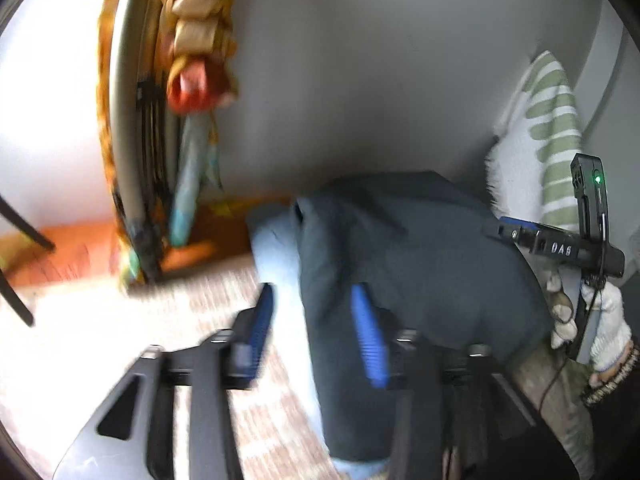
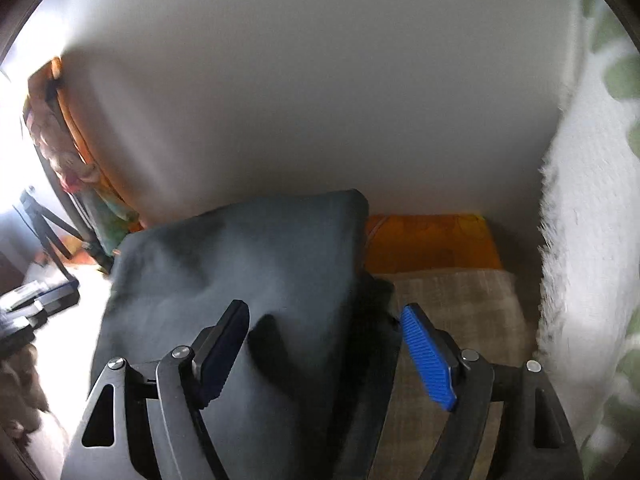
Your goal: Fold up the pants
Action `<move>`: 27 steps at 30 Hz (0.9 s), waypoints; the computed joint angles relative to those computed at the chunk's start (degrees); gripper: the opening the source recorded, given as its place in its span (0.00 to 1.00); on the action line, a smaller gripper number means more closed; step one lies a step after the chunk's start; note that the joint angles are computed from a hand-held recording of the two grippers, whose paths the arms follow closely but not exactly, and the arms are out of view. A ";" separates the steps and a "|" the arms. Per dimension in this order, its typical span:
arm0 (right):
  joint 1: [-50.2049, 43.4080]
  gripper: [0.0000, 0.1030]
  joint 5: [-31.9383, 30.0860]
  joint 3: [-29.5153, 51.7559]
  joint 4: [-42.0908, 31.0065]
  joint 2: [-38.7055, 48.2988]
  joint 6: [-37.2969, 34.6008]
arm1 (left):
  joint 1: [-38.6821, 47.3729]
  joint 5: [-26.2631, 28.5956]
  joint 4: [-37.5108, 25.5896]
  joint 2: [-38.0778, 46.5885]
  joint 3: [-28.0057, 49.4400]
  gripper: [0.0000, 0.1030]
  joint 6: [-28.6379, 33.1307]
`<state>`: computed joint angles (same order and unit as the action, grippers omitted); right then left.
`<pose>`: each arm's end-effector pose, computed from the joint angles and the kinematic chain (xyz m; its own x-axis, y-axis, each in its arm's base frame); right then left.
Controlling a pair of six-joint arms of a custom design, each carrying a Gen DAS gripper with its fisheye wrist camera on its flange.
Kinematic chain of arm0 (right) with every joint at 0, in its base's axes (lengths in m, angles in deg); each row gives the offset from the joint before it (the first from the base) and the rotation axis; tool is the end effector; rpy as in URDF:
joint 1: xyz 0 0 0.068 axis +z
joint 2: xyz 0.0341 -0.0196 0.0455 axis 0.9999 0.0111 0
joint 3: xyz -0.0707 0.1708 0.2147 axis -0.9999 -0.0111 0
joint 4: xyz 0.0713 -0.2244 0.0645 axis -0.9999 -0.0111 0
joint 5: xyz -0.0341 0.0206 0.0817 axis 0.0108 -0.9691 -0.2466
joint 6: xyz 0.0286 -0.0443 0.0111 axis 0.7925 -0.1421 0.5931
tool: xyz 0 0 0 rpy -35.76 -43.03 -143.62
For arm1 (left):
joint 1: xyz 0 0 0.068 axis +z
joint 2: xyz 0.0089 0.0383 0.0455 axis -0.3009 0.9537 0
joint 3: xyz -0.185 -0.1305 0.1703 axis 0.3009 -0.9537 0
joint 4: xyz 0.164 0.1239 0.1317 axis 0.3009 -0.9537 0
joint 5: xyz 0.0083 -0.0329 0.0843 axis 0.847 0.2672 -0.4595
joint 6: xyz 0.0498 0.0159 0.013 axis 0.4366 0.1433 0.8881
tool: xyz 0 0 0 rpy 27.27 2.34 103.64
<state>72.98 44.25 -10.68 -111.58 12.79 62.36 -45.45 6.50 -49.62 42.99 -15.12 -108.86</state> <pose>0.1819 -0.0483 0.2364 -0.8517 0.0108 -0.5240 0.0138 0.9999 -0.0018 0.2365 -0.1298 0.2129 -0.7858 -0.0297 -0.6178 0.2412 0.9050 -0.3503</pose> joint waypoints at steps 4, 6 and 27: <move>-7.56 0.81 -8.35 -1.38 -8.46 -7.28 -2.39 | -0.42 5.95 4.43 1.45 -4.95 0.55 -2.57; -11.33 0.81 -11.57 -2.68 -13.56 -10.50 -5.94 | -2.25 4.98 5.93 2.45 -6.41 0.50 -2.79; 50.61 0.62 19.22 17.15 -4.86 20.22 18.66 | 2.69 12.09 -2.19 -26.25 -21.77 0.30 -8.19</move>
